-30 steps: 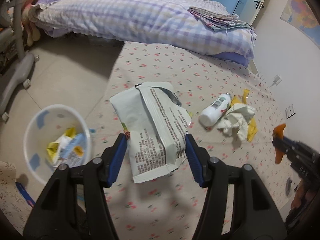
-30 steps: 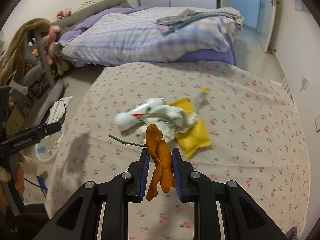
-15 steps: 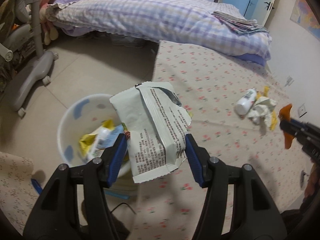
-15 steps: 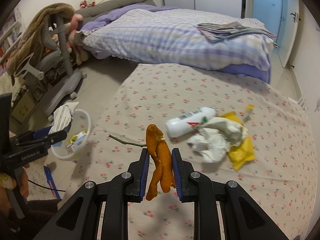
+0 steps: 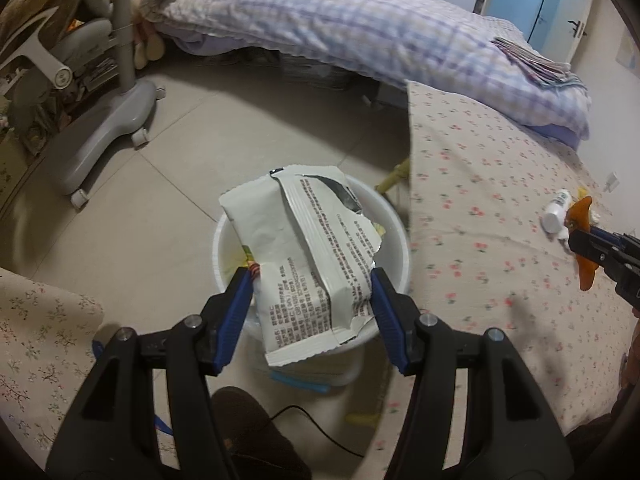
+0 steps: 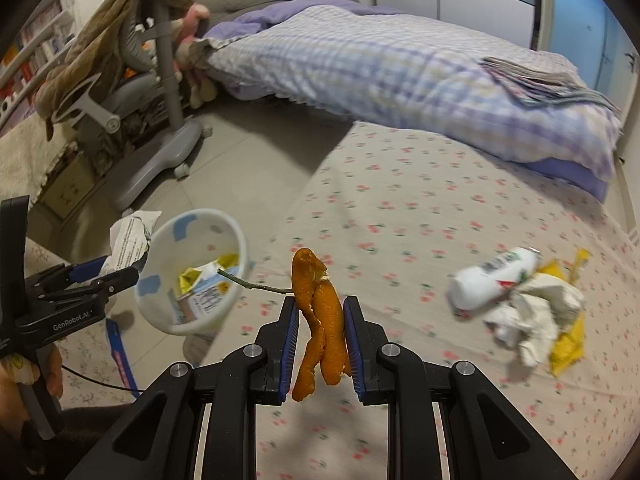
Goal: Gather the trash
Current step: 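Drop the wrapper into the wastebasket with the left tool while the right tool carries the peel, then hold the orange peel over the wastebasket and open the right tool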
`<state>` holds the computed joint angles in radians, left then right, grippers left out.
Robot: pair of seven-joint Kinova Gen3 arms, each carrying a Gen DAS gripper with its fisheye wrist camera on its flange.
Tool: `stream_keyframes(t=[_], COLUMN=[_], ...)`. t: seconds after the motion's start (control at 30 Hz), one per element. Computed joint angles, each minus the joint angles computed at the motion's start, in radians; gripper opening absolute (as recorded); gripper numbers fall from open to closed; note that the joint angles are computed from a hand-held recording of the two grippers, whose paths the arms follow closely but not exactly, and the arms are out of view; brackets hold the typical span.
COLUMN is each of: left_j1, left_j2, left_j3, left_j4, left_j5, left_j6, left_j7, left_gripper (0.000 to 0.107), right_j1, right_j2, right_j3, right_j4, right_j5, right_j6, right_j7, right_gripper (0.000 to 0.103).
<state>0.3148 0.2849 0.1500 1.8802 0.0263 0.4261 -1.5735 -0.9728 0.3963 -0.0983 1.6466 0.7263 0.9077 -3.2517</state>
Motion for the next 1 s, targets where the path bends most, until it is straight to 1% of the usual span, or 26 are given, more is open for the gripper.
stream_keyframes(t=[0.1,0.13,0.17,0.2,0.23,0.37,0.47,0.6,0.67,0.87,1.0], left_j1=[-0.022,-0.015,0.004,0.018,0.017,0.012,-0.005,-0.013,0.001,-0.015,-0.037], left_j2=[0.009,0.014,0.015,0.013,0.011,-0.001,0.002,0.007,0.005,-0.007,-0.015], left_j3=[0.006,-0.004,-0.023,-0.039,-0.040,-0.052,-0.056,-0.076,-0.096,-0.095,-0.081], left_j4=[0.003,0.000,-0.002,-0.001,0.003,0.014,0.013,0.010,0.014,0.034,0.040], left_j5=[0.009,-0.002,-0.024,-0.043,-0.050,-0.078,-0.081,-0.099,-0.131,-0.157,-0.144], left_j6=[-0.015,-0.012,-0.009,-0.009,-0.011,-0.009,0.004,0.025,0.025,0.005,0.003], left_j7=[-0.031,-0.026,-0.007,0.011,0.014,0.025,0.035,0.074,0.109,0.136,0.128], left_gripper=[0.063,0.066,0.075,0.080,0.084,0.085,0.087,0.088,0.089,0.091,0.091], right_j1=[0.012,0.014,0.015,0.015,0.016,0.012,0.010,0.006,0.004,0.006,0.002], right_j2=[0.045,0.058,0.070,0.078,0.091,0.130,0.157,0.187,0.201,0.243,0.271], right_j3=[-0.002,0.001,0.004,0.009,0.013,0.034,0.050,0.069,0.078,0.103,0.123], right_j4=[-0.053,-0.068,-0.083,-0.091,-0.107,-0.155,-0.188,-0.228,-0.247,-0.301,-0.339], right_j5=[-0.016,-0.023,-0.031,-0.038,-0.047,-0.084,-0.107,-0.131,-0.143,-0.176,-0.194], right_j6=[-0.011,-0.016,-0.023,-0.029,-0.033,-0.049,-0.065,-0.080,-0.088,-0.128,-0.145], right_j7=[0.050,0.066,0.082,0.095,0.112,0.164,0.199,0.240,0.257,0.304,0.326], right_gripper=[0.023,0.023,0.023,0.023,0.024,0.024,0.024,0.024,0.024,0.024,0.024])
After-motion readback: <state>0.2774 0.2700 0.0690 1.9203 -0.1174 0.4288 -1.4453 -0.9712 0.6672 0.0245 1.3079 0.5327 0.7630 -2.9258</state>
